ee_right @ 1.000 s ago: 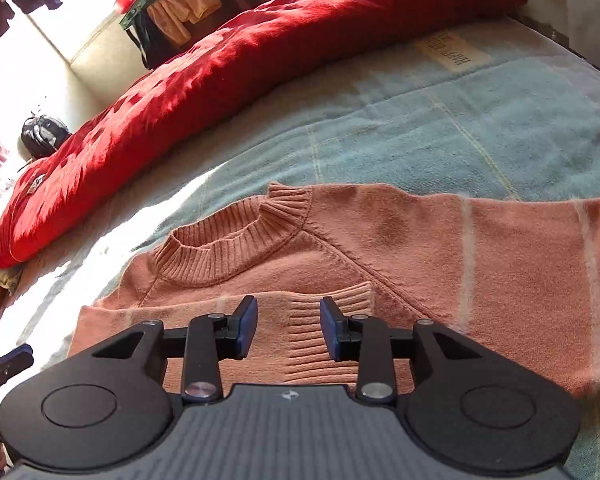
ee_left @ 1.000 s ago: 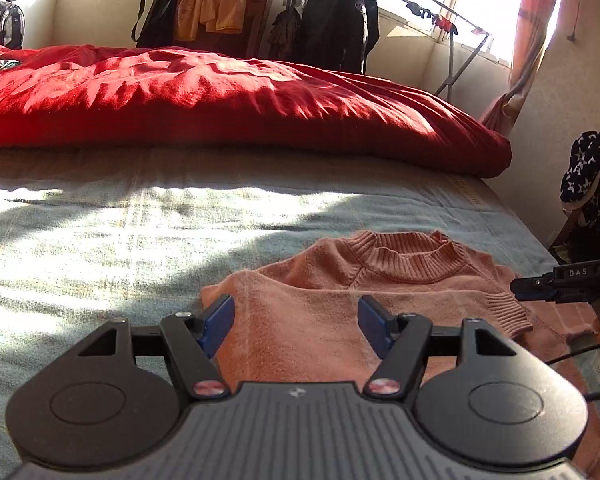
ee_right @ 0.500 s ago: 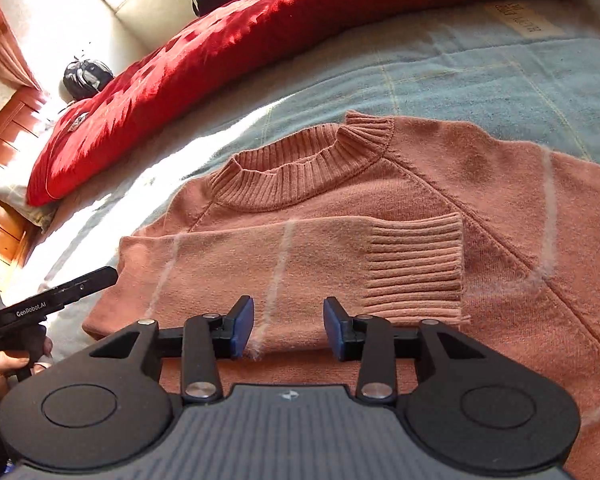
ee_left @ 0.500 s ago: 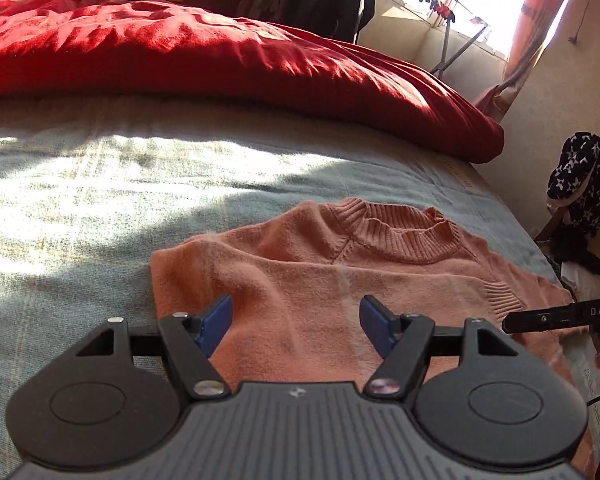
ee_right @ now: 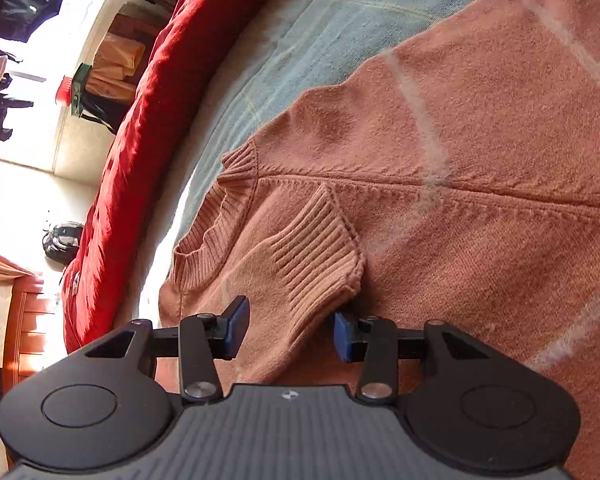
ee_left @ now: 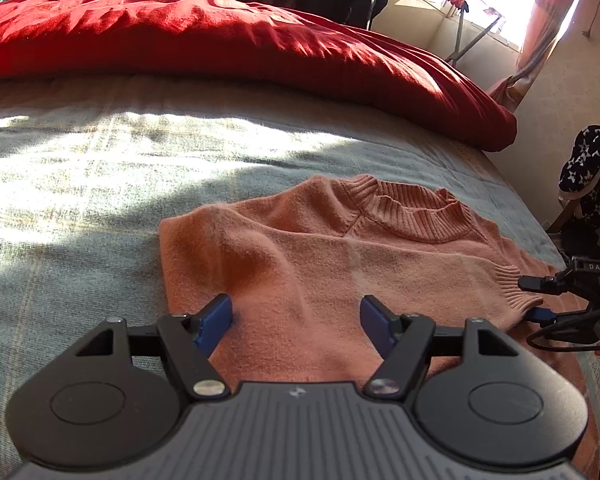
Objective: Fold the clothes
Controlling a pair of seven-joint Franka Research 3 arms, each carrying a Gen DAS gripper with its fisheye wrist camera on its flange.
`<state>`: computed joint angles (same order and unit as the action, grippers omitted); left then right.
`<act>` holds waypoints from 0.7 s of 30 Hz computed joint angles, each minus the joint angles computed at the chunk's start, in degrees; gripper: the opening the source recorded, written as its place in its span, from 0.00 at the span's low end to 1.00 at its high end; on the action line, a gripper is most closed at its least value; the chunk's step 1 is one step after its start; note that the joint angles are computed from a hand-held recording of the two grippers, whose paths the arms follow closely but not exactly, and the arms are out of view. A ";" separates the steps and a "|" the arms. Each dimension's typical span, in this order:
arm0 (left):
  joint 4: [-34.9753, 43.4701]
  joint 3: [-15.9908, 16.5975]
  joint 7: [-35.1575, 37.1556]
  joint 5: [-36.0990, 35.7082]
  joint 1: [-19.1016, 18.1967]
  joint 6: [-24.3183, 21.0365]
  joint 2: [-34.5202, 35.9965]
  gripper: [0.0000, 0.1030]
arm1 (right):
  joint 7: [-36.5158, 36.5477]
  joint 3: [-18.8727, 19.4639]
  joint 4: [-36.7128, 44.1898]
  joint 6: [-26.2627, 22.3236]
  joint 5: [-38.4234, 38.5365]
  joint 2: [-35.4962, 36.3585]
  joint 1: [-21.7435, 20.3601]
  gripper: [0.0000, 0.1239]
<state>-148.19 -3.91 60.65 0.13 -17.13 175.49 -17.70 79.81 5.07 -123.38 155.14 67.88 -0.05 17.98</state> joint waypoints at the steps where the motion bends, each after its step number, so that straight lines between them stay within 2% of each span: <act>1: -0.02 -0.16 -0.11 0.11 0.06 -0.43 -0.33 0.68 | 0.74 0.01 0.69 0.66 -2.44 0.65 0.03 0.10; 2: -0.10 -0.31 -0.10 0.28 0.10 -0.75 -0.70 0.68 | 1.98 -0.01 1.37 0.87 -5.83 1.08 0.00 0.08; 5: -0.55 0.13 0.98 0.36 -0.83 -1.00 -1.81 0.69 | -1.16 0.09 2.46 1.32 -7.79 0.56 -0.17 0.08; 7: -0.69 2.03 3.08 -1.03 -3.35 -0.92 -1.80 0.69 | -1.20 0.02 2.65 2.35 -12.18 -0.22 -0.16 0.08; 9: -0.33 2.32 4.47 -1.67 -4.15 -1.90 -1.24 0.70 | 3.25 -0.25 2.62 2.40 -19.59 -0.06 -0.38 0.09; 11: 0.10 -0.51 3.25 0.06 -1.53 -3.04 -1.05 0.70 | 9.72 -0.64 2.88 0.97 -28.17 0.45 -0.80 0.21; 13: 0.12 -2.61 1.94 1.96 0.43 -2.94 -1.41 0.70 | 13.30 -0.84 2.11 -0.31 -31.49 0.05 -1.14 0.22; 15: -0.70 -1.55 2.71 1.62 -0.84 -0.98 -2.36 0.70 | 13.72 -0.65 0.05 1.64 -31.25 -1.55 -1.03 0.26; 17: -0.62 1.48 5.18 -0.39 -4.35 -3.22 -2.54 0.70 | 15.31 -0.43 -1.38 3.08 -32.73 -2.80 -0.82 0.35; 18: -0.49 2.12 6.52 -1.17 -5.24 -5.14 -2.57 0.70 | 15.57 -0.33 -1.42 3.12 -33.79 -3.06 -0.68 0.36; 21: -1.12 -0.20 8.09 0.12 -3.65 -7.47 -4.36 0.70 | 16.33 -0.02 -1.48 3.17 -36.99 -3.82 -0.25 0.40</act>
